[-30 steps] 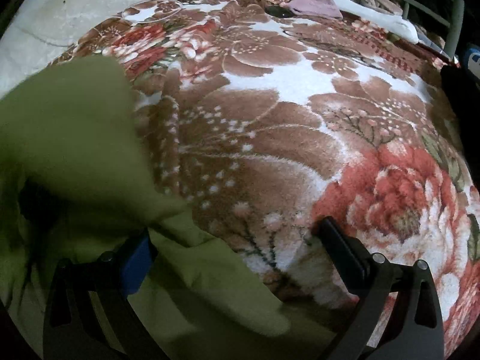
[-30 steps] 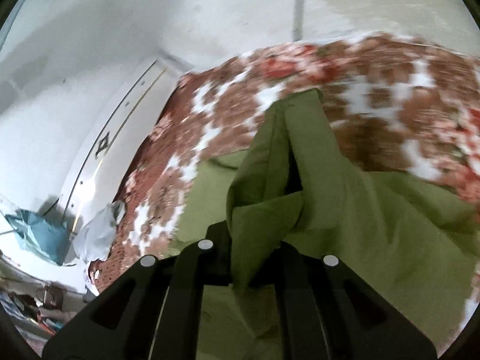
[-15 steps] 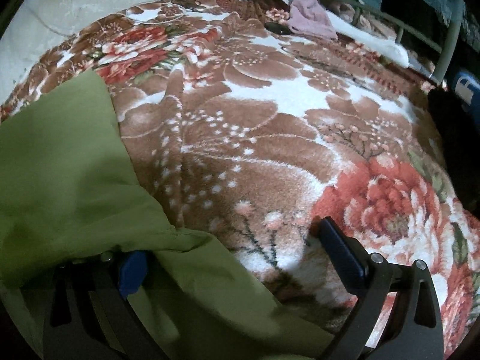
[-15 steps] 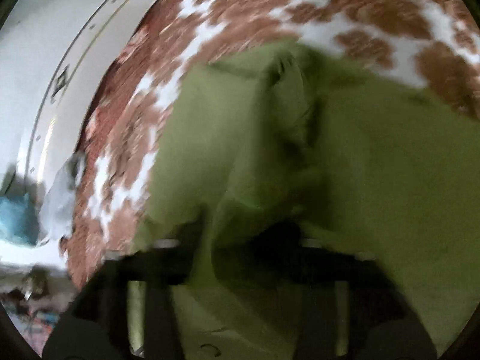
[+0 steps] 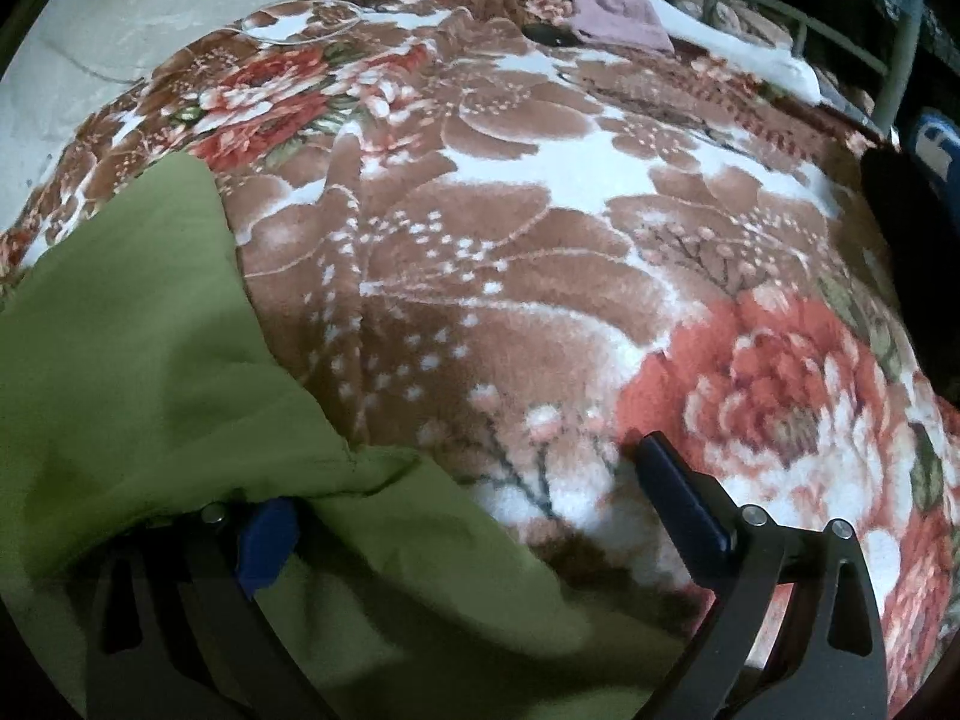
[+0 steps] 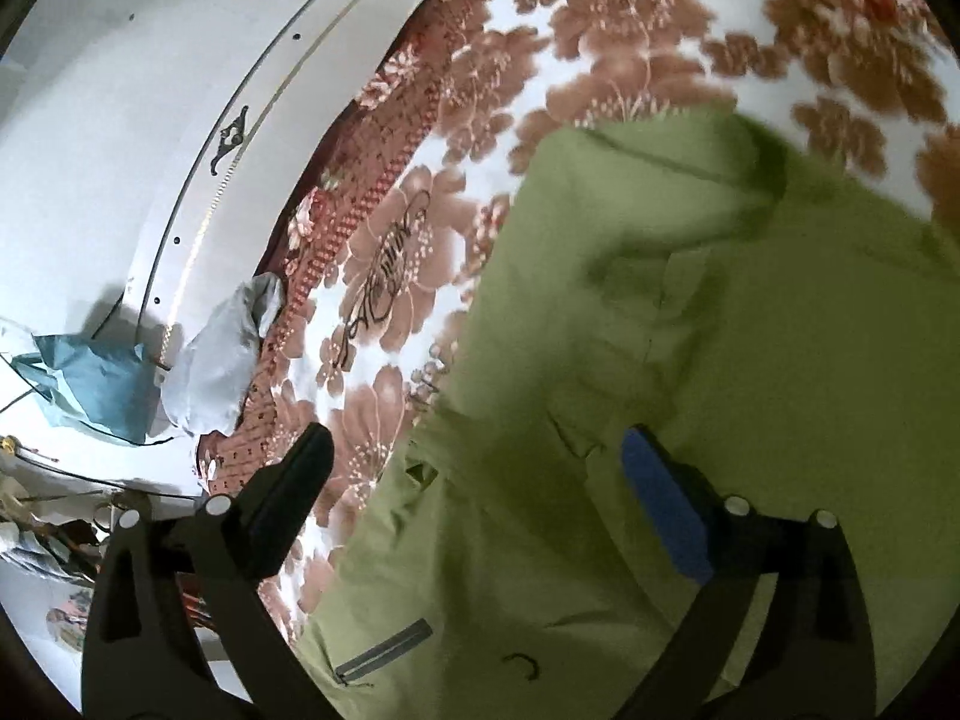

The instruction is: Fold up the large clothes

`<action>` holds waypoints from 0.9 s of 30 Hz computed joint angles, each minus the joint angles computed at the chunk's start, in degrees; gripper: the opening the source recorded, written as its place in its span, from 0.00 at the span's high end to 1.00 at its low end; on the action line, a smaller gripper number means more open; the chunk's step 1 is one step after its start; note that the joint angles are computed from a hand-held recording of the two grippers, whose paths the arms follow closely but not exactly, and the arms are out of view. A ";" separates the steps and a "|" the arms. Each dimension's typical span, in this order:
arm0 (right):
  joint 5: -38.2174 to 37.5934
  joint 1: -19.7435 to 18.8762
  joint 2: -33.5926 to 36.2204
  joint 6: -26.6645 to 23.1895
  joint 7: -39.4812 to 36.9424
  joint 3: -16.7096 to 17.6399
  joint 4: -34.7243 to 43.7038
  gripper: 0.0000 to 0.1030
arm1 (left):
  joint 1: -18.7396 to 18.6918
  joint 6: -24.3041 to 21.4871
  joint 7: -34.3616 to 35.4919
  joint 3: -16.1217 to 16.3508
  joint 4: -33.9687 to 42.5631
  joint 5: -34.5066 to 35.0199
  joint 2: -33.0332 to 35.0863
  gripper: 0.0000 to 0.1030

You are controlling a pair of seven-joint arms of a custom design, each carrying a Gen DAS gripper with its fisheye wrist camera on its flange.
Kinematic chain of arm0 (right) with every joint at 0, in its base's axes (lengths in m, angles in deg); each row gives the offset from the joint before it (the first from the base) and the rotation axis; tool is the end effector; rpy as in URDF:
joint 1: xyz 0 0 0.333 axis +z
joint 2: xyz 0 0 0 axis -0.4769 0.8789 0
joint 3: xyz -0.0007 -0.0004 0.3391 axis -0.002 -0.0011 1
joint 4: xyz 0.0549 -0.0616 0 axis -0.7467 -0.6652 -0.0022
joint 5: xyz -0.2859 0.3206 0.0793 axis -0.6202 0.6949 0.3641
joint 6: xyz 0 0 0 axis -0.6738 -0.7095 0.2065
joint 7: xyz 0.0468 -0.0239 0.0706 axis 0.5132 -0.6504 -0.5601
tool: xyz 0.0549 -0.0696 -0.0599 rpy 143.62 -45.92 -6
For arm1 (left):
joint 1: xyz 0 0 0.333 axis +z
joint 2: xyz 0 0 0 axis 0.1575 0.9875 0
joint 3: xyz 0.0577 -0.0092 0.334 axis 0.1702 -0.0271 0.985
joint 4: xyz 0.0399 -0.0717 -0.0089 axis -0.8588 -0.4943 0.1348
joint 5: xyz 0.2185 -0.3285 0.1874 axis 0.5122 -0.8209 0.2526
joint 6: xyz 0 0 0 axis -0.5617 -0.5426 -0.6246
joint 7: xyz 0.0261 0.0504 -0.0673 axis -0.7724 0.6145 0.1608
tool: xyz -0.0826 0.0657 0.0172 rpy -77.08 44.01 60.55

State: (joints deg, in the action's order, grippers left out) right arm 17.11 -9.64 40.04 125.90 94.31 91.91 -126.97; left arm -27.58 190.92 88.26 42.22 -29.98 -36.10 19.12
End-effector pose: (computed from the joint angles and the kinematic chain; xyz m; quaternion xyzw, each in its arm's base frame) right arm 0.7109 0.4238 0.5047 -0.8189 0.4528 0.1973 0.2923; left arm 0.5314 -0.5380 0.3504 -0.3604 0.8891 -0.2580 0.1140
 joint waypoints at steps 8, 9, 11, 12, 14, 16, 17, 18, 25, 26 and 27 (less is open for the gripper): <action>-11.82 -3.24 -13.86 6.31 -3.72 -7.82 -13.70 0.07 | 3.89 -3.83 -1.00 -2.68 -13.24 -2.94 -11.78 0.05; -14.35 -3.76 -15.55 6.96 -2.72 -9.09 -16.29 0.07 | 5.25 -2.18 -0.39 -3.73 -17.00 -4.39 -14.67 0.05; -19.37 -4.42 -18.12 8.91 -1.29 -10.87 -20.87 0.07 | 7.13 -0.03 -0.81 -4.68 -24.68 -5.99 -21.38 0.05; -22.08 -4.77 -19.62 10.95 -0.52 -11.77 -23.83 0.07 | 8.13 0.60 -0.91 -5.26 -27.54 -7.21 -24.05 0.05; -27.91 -5.13 -22.03 14.40 3.50 -13.66 -29.00 0.07 | 10.41 -0.44 2.66 -6.56 -33.36 -13.82 -30.58 0.05; -32.82 -5.31 -23.65 15.67 10.19 -15.01 -32.63 0.07 | 12.51 -2.46 2.91 -6.40 -39.39 -17.52 -38.36 0.05; -34.02 -5.54 -24.52 15.74 13.76 -15.25 -34.68 0.07 | 13.88 -3.84 2.95 -5.87 -42.48 -18.08 -42.67 0.05; -32.77 -6.51 -25.12 16.17 14.11 -14.62 -36.20 0.07 | 15.38 -4.50 2.81 -5.83 -44.27 -17.70 -45.26 0.05; -34.51 -6.69 -27.93 28.59 17.68 -12.36 -45.26 0.07 | 32.46 -6.58 4.71 -6.21 -45.44 -1.92 -51.44 0.05; -33.84 -6.76 -27.81 28.97 17.63 -12.07 -45.41 0.07 | 34.76 -5.71 4.91 -6.20 -43.60 0.33 -49.52 0.05; -33.28 -6.77 -27.50 29.48 17.71 -11.83 -45.39 0.07 | 35.93 -5.27 5.22 -5.96 -42.02 1.46 -47.82 0.05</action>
State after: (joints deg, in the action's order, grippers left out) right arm -16.17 -16.41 12.54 155.38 112.02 80.07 -172.36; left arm 8.35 185.65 93.49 36.26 -72.00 -34.64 -28.70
